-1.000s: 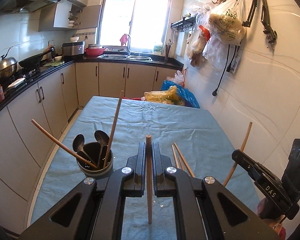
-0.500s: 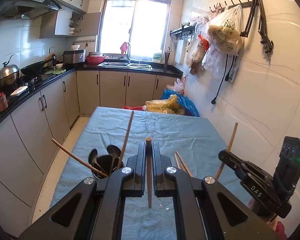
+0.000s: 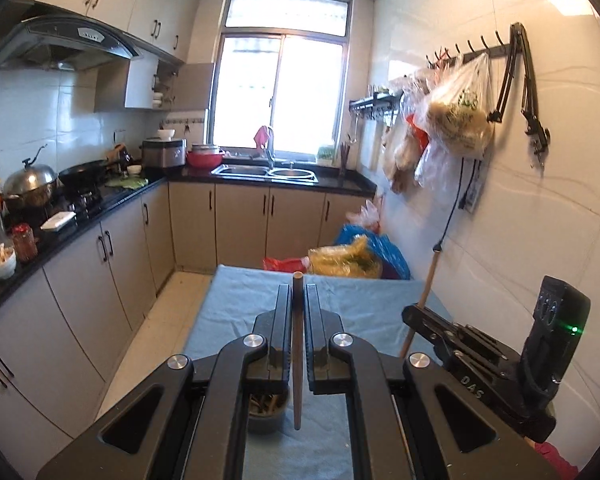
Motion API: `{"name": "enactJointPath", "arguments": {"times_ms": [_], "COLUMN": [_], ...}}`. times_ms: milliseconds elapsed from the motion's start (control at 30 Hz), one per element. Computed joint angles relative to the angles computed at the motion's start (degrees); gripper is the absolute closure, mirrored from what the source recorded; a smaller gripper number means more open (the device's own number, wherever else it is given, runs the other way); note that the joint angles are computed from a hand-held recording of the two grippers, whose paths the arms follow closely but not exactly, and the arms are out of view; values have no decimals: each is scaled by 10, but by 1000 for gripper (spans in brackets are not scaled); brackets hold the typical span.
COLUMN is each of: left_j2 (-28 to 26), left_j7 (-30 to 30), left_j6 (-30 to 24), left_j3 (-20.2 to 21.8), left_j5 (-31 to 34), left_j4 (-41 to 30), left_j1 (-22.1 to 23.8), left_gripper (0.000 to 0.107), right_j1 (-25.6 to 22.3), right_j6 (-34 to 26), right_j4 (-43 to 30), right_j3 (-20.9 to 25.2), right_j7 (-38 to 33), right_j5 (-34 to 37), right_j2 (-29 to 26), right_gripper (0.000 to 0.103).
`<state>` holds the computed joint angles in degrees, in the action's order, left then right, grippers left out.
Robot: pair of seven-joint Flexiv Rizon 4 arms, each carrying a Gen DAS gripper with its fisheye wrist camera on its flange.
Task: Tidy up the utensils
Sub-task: 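Carry both chopsticks upright over the black utensil holder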
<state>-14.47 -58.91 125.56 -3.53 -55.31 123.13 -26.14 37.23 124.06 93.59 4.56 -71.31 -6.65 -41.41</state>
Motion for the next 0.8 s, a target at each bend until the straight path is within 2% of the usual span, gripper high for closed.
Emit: {"name": "enactJointPath", "arguments": {"times_ms": [100, 400, 500, 667, 800], "left_j2": [-3, -22, -31, -48, -63], "left_j7": [13, -28, -52, -89, -108], "left_j6": [3, -38, -61, -84, -94], "left_j3": [5, 23, 29, 45, 60], "left_j5": [-10, 30, 54, 90, 107], "left_j4": [-11, -27, -30, -30, -35], "left_j1": [5, 46, 61, 70, 66], "left_gripper": [102, 102, 102, 102, 102], "right_j1": [15, 45, 62, 75, 85], "right_j6": [-20, -65, -84, -108, -103], "right_j4": [-45, -174, -208, -240, -243], "right_j3": [-10, -32, -53, -70, -92], "right_j7": [3, 31, 33, 38, 30], "right_j5": [6, 10, 13, 5, 14], "right_j2": [-16, -83, -106, -137, -147], "right_gripper": [95, 95, 95, 95, 95]}}
